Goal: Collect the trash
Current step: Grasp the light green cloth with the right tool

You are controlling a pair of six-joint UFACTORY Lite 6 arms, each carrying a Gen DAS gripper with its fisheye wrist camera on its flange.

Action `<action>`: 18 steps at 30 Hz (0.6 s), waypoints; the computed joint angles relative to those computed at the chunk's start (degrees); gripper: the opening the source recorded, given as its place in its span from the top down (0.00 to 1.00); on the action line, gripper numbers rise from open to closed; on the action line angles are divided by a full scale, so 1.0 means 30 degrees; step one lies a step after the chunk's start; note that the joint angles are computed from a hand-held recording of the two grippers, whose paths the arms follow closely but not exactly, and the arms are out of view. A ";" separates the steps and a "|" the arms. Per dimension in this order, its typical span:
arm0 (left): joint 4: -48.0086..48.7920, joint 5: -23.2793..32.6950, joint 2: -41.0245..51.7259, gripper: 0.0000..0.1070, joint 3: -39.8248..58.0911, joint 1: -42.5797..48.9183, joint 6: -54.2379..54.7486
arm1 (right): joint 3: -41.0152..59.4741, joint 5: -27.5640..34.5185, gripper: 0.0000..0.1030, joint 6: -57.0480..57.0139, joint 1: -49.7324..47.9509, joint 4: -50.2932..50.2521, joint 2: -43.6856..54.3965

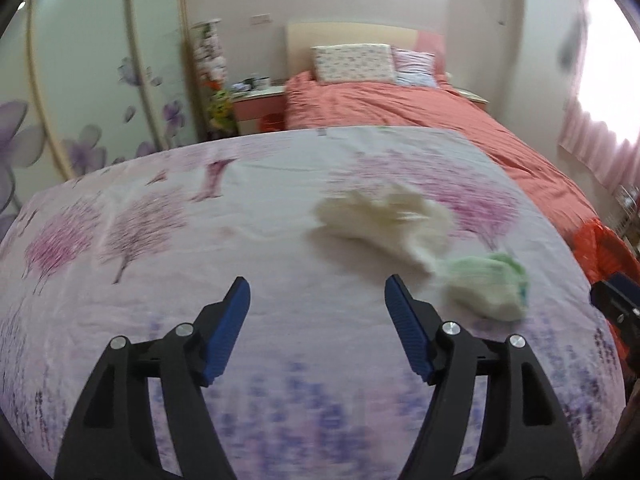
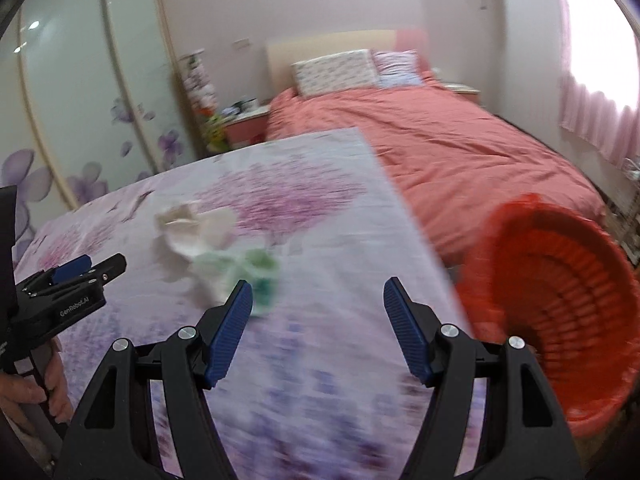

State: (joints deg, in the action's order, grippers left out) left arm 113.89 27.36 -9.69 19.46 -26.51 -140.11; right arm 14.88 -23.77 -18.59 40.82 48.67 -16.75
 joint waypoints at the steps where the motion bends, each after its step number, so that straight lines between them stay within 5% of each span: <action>1: 0.0780 -0.0368 -0.0558 0.35 -0.0482 0.0922 -0.0322 | 0.1128 -0.0042 0.34 0.0659 0.0615 -0.0522 0.1507; 10: 0.7557 -0.3109 -0.3828 0.32 -0.2786 0.7257 -0.3580 | 0.7054 0.0238 0.34 -0.0655 0.2540 0.1790 0.8399; 18: 1.3625 -0.3474 -0.3509 0.31 -0.2935 0.9844 -0.8304 | 0.8851 0.0758 0.36 -0.4229 0.2497 0.5543 1.0323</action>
